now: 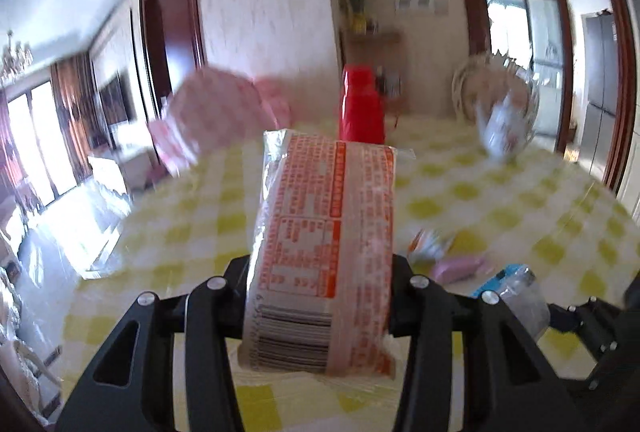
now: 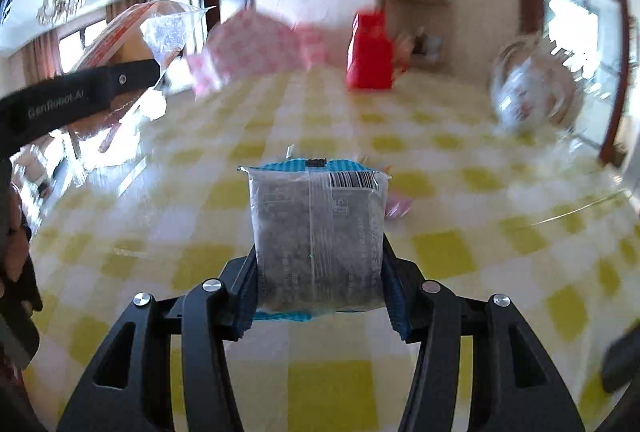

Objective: Organize snacks
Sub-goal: 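Lift the bread bag and the dark snack bag and carry them toward the white box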

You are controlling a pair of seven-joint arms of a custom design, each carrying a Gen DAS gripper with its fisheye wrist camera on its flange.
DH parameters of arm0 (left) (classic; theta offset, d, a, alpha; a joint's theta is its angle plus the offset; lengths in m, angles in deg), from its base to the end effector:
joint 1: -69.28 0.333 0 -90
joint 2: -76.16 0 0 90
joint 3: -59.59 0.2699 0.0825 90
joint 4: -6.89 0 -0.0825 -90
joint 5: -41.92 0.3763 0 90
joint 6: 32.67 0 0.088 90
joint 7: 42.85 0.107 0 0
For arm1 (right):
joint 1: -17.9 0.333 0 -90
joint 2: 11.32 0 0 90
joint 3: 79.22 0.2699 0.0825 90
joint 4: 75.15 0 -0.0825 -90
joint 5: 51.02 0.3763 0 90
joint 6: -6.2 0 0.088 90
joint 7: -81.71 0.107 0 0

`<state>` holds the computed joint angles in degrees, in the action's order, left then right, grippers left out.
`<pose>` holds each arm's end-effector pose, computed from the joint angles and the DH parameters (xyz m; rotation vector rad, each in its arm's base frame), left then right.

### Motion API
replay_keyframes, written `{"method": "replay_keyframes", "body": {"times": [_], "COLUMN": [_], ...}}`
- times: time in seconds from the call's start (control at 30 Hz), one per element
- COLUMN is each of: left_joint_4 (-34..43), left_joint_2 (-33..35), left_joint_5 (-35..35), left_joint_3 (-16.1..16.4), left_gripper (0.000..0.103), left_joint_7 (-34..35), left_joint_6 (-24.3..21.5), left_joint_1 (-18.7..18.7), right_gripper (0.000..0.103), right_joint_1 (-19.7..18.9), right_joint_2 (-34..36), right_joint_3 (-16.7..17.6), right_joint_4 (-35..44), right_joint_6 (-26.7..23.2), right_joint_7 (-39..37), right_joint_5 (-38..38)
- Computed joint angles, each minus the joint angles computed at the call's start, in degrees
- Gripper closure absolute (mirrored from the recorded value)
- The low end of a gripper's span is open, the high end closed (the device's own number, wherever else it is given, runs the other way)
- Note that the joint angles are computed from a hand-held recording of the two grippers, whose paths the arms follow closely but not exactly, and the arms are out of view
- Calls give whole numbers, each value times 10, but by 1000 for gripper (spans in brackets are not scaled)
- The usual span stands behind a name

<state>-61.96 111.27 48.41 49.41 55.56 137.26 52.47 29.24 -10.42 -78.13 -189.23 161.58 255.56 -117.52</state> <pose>0.6751 -0.3027 0.5372 -1.0063 1.9499 -1.1598 0.5692 0.1587 0.4737 -1.3486 1.8806 -0.9774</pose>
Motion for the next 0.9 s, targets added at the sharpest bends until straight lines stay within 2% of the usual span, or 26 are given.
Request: {"method": "replay_keyframes", "body": {"times": [0.07,0.13,0.2,0.27,0.33,0.37,0.4,0.43,0.5,0.6,0.7,0.77,0.83,0.9], "left_joint_4": [-83,-143,-197,-244,-296,-312,-332,-343,-370,-397,-447,-459,-478,-488], "left_joint_2": [-68,-121,-170,-211,-256,-271,-289,-301,-334,-369,-417,-434,-452,-463], "left_joint_5": [14,16,18,27,25,21,28,47,107,181,169,215,206,224], "left_joint_3": [15,8,5,28,27,20,-4,-30,-49,-20,-5,37,39,63], "left_gripper": [57,57,57,57,57,57,57,57,57,57,57,57,57,57], "left_joint_7": [-17,-20,-25,-41,-46,-46,-57,-80,-150,-230,-222,-266,-258,-276], "left_joint_6": [60,94,130,167,207,219,235,245,265,281,301,305,312,313], "left_joint_1": [-9,-3,-1,-19,-18,-11,15,45,81,73,62,33,36,21], "right_gripper": [51,51,51,51,51,51,51,51,51,51,52,52,52,52], "right_joint_1": [10,14,14,14,18,18,19,20,23,26,30,33,38,43], "right_joint_2": [-46,-96,-132,-164,-201,-213,-230,-241,-266,-285,-295,-294,-287,-281], "right_joint_3": [15,40,64,85,108,117,128,135,152,172,187,194,200,203], "right_joint_4": [-28,-62,-84,-101,-120,-125,-131,-136,-148,-154,-154,-149,-138,-132], "right_joint_6": [-49,-95,-131,-162,-195,-204,-217,-223,-238,-256,-270,-274,-280,-279], "right_joint_7": [74,123,144,155,158,158,160,162,167,167,160,152,136,126], "right_joint_5": [-75,-124,-143,-157,-167,-171,-176,-178,-181,-182,-179,-175,-166,-161]}}
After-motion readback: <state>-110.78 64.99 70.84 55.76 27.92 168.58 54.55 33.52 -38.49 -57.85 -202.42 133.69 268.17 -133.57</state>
